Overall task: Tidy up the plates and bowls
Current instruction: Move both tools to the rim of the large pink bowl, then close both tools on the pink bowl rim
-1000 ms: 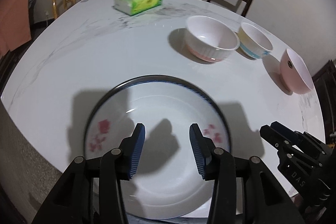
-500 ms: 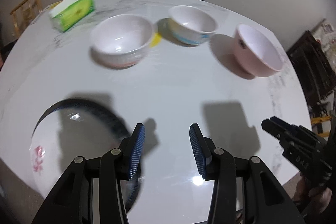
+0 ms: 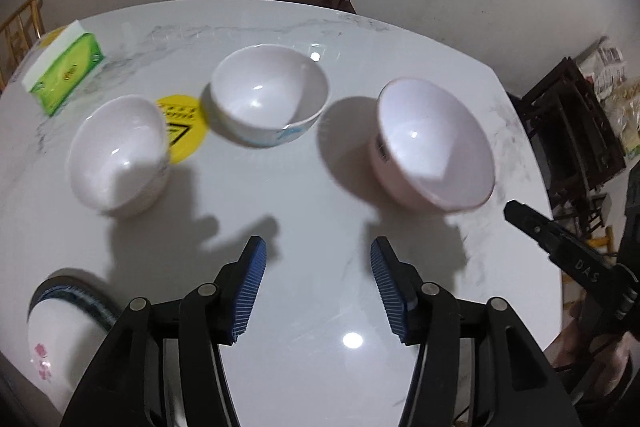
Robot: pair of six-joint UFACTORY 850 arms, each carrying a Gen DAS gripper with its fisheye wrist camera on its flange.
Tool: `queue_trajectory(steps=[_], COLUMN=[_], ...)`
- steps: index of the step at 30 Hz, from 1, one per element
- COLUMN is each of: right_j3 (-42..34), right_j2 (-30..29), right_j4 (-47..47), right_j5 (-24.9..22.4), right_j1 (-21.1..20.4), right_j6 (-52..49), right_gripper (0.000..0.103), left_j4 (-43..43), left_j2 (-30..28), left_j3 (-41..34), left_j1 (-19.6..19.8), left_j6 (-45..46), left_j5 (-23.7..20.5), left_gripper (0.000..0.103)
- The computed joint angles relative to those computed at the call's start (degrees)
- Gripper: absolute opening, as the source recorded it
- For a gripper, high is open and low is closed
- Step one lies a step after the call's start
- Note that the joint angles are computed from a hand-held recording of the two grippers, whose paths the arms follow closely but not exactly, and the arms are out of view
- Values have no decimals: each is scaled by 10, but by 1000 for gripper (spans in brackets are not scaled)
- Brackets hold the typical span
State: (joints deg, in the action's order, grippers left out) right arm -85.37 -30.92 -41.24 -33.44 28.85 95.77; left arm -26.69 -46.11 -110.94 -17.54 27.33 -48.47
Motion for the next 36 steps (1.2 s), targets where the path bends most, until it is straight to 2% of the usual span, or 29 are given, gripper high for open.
queue_trajectory(steps=[8,11,22,23,24,25,26,28,30,36], right_j3=[-33,-43,-54,-55,-55,-55,-54,-45,-51,-54], right_j2=[-29,-43,-71,-73,-74,-76,-77,-74,-77,-76], right_j4=[81,101,113,119,120,120,122,128,120,124], right_j5=[11,10,26,30,32,32,36,55,44,30], right_j1=[-41,-50,-60,-61,-61,-61,-62,-63,-59,-48], right_j6=[-77,-96,-103,-108,-108,-108,-108,-101,-94,-88], right_gripper=[39,39,39,38,34,26,24,22,21,21], left_j4=[22,33,55,51,50,51,48,25,8,10], left_j2=[-102,-128,-171,-171,-173,-174,-176,-180,-172,-151], left_j3=[-166,-202,-249,-246,-249,-248,-249,-250,-234,-200], left_j1=[-26,-34,-51,-51,-52,-52,-52,-49,-47,-44], left_j6=[-91,-111,-140,-139,-138,-136,-131,-114,-104,-98], left_j5=[-69,-78,-81,-76,-75,-74,-75,-80,-77,-71], left_gripper=[50,50,48,45,43,36,26,21,15,14])
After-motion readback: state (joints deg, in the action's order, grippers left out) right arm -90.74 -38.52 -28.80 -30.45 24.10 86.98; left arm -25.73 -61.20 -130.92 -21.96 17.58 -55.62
